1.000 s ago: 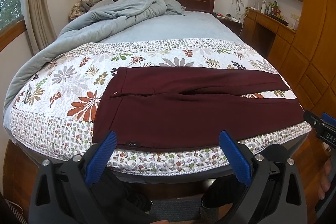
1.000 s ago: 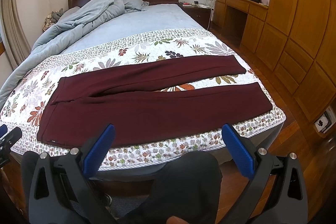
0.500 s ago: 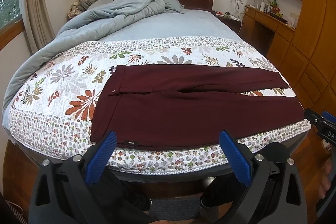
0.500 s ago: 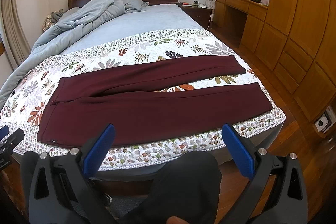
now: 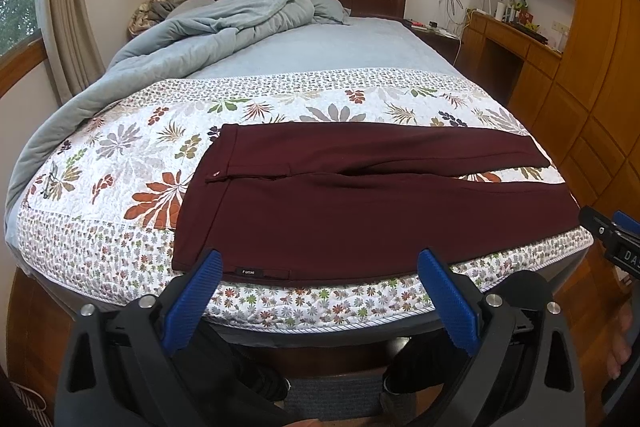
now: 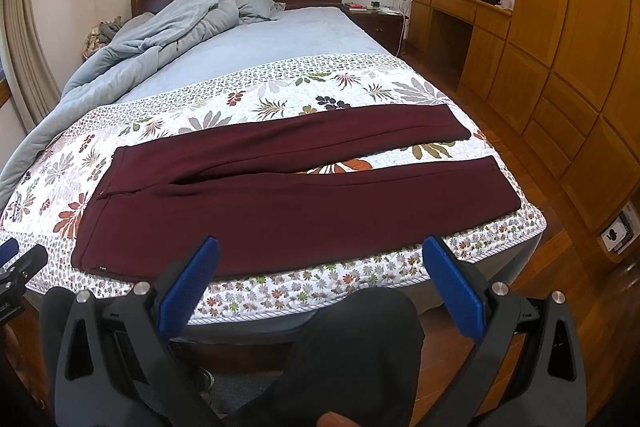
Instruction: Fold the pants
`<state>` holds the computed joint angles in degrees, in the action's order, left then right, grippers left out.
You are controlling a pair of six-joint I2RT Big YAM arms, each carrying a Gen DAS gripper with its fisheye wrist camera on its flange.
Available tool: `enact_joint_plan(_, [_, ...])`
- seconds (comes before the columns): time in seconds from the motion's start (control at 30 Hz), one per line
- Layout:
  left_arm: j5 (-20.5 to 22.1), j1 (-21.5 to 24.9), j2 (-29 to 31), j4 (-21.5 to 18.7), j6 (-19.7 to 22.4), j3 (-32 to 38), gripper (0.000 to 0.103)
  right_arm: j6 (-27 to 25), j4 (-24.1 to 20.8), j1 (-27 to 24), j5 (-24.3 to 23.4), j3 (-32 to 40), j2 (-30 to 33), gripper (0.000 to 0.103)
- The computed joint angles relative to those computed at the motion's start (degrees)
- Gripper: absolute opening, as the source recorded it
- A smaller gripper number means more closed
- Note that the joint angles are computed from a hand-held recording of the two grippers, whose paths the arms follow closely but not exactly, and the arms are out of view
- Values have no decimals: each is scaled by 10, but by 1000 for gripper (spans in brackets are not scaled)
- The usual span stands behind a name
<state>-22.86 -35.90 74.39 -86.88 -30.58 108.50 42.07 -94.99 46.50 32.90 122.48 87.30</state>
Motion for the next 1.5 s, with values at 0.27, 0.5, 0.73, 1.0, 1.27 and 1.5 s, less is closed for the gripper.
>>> enact_joint_plan(0.27, [-1,-1,1,0,0,0,99,-3,2,-1,-3,-2,-1,101])
enact_joint_plan(0.5, [3,2,1,1,1,-4,99,-4,3,-2,-6,-3,0,101])
enact_joint_plan(0.73, [27,15,0,10,3,-18,99,-10,7,-8,-14,-9,3,101])
enact_joint_plan(1.0, [189,98,-22,103,80,-88,99,-77,81,-26,-41,-46,6,101])
enact_joint_plan(1.27, [230,279,80,65,186,-10,99,-164,101,-95,-221,-59,52,101])
enact_joint_plan(1.5, [415,409,282,30,253,188,98,-166,136,-145,-346,-56,81,101])
